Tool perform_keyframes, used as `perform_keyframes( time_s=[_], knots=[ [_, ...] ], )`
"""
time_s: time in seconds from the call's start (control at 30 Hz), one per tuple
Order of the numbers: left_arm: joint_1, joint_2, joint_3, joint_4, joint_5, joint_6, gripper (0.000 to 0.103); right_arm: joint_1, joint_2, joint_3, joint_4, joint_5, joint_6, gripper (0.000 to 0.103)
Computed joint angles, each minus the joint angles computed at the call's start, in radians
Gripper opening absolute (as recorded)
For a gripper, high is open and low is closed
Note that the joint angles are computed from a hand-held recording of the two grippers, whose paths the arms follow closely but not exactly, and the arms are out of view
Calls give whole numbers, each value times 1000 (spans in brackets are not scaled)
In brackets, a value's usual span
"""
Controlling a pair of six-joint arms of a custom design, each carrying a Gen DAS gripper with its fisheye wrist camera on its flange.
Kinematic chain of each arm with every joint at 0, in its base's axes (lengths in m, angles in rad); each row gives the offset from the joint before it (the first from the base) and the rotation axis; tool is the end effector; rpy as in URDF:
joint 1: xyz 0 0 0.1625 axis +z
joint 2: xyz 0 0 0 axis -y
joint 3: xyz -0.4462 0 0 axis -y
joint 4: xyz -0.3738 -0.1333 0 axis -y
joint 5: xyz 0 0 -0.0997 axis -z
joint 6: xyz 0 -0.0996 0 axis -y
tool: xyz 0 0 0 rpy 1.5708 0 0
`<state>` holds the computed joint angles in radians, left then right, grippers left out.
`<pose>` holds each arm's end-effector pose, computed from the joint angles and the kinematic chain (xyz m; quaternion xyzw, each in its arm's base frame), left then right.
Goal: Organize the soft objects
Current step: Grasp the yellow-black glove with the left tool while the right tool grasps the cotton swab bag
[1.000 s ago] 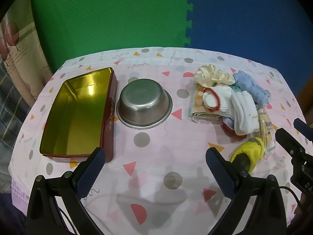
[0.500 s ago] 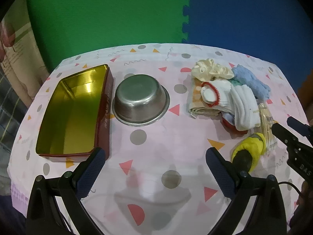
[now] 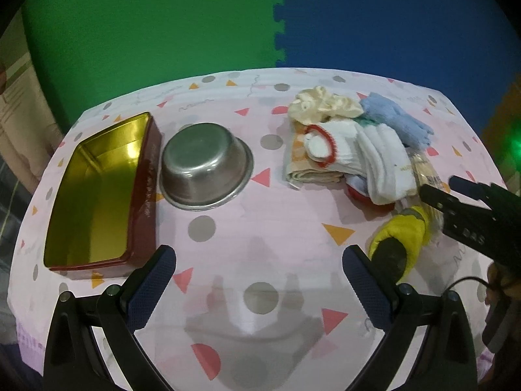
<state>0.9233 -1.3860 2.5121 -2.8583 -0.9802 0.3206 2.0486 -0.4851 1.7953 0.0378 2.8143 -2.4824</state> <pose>-0.0633 -0.3966 0.1980 0.4230 0.8550 -0.1233 0.2737 0.2190 -0.3381 -0.0439 -0.1376 -0.7986 0.3878 0.4392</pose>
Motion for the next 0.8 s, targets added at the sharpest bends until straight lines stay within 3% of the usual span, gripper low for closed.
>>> perform_keyframes(
  time_s=[0.27, 0.37, 0.43, 0.8],
  knots=[
    [-15, 20, 29, -34, -33, 40, 102, -48, -16, 27, -61, -33, -74, 68],
    [-17, 31, 35, -41, -50, 51, 102, -55, -32, 51, -99, -59, -107, 58],
    [-20, 39, 37, -42, -67, 60, 102, -63, -44, 69, -126, -86, -132, 43],
    [-32, 94, 45, -24, -183, 130, 102, -33, -76, 141, -197, -108, -116, 31]
  ],
)
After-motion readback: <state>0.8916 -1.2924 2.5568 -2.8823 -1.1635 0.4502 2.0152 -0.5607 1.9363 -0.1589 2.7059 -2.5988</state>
